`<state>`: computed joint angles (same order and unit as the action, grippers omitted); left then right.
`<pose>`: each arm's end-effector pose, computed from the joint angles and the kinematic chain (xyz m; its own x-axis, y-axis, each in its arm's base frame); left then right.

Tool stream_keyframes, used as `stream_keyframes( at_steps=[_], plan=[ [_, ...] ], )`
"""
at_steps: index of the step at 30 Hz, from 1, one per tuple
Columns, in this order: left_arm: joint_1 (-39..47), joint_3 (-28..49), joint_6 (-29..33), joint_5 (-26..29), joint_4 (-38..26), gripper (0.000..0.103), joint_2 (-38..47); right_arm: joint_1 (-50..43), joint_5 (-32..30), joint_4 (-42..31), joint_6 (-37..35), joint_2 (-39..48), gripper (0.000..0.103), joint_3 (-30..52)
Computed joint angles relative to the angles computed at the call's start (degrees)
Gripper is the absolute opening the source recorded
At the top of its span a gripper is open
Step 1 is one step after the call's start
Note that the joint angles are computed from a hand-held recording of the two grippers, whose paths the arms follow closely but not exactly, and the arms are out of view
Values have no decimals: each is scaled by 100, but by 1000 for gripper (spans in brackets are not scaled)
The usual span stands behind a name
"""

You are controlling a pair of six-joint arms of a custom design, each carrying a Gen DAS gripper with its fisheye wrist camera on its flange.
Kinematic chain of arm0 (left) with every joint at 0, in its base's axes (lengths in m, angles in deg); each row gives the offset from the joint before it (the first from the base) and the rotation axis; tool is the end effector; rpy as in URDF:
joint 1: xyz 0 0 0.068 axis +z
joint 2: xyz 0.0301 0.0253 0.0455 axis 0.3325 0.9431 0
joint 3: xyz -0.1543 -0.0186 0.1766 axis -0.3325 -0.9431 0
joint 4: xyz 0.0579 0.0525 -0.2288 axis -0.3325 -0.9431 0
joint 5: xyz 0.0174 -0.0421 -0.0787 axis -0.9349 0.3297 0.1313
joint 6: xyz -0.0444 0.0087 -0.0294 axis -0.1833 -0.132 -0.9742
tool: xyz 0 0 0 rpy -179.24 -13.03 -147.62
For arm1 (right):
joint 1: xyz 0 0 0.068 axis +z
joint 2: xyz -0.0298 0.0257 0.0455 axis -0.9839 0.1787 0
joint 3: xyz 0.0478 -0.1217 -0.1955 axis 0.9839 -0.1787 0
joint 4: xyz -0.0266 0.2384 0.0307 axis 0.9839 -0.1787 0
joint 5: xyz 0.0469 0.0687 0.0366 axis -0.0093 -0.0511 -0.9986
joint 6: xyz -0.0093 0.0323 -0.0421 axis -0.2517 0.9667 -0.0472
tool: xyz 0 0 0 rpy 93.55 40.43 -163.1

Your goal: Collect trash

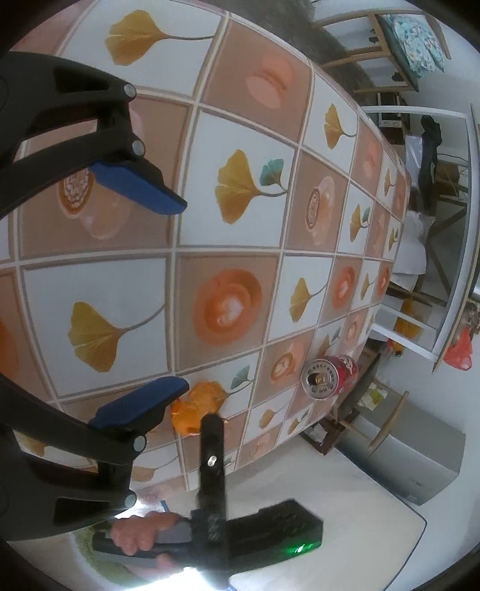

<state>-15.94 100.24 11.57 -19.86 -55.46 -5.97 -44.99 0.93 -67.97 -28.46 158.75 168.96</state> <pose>0.1232 -0.0806 0.2946 -0.7654 -0.2286 -0.6016 -0.0074 0.9378 -0.3470 0.2594 0.1973 0.3141 -0.9063 -0.2512 -0.3400 -0.4002 0.7690 0.4986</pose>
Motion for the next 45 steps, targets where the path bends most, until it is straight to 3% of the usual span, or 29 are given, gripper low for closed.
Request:
stream_keyframes(
  at_steps=[3, 6, 9, 11, 18, 22, 26, 31, 39, 41, 45],
  plan=[
    [-36, 1, 5, -26, 2, 85, -2, -37, 161, 257, -56, -531, 53, -472],
    [-86, 6, 16, -49, 31, 85, 65, -186, 721, 406, -1, -918, 53, -845],
    [-170, 12, -25, -62, 70, 85, 146, -227, 1290, 403, -1, -934, 48, -994],
    [-255, 26, -62, -104, 72, 85, 188, -327, 1226, 433, -22, -827, 41, -1014],
    [-385, 62, -129, -172, 82, 85, 288, 243, 2040, 490, -375, -763, 36, -1061],
    [-461, 73, -185, -206, 98, 85, 320, 626, 2549, 428, -542, -804, 19, -1104],
    [-581, 96, -227, -258, 109, 85, 366, 558, 2453, 493, -439, -917, 9, -1226],
    [-687, 109, -277, -345, 75, 85, 346, 446, 2356, 560, -201, -1181, 6, -1318],
    [-681, 136, -333, -328, 40, 85, 318, 389, 1880, 618, 13, -1435, 7, -876],
    [-710, 139, -337, -336, 47, 85, 329, 407, 1516, 720, 95, -1336, 8, -821],
    [-750, 140, -373, -321, 33, 85, 332, 561, 1588, 430, 154, -885, 13, -622]
  ],
)
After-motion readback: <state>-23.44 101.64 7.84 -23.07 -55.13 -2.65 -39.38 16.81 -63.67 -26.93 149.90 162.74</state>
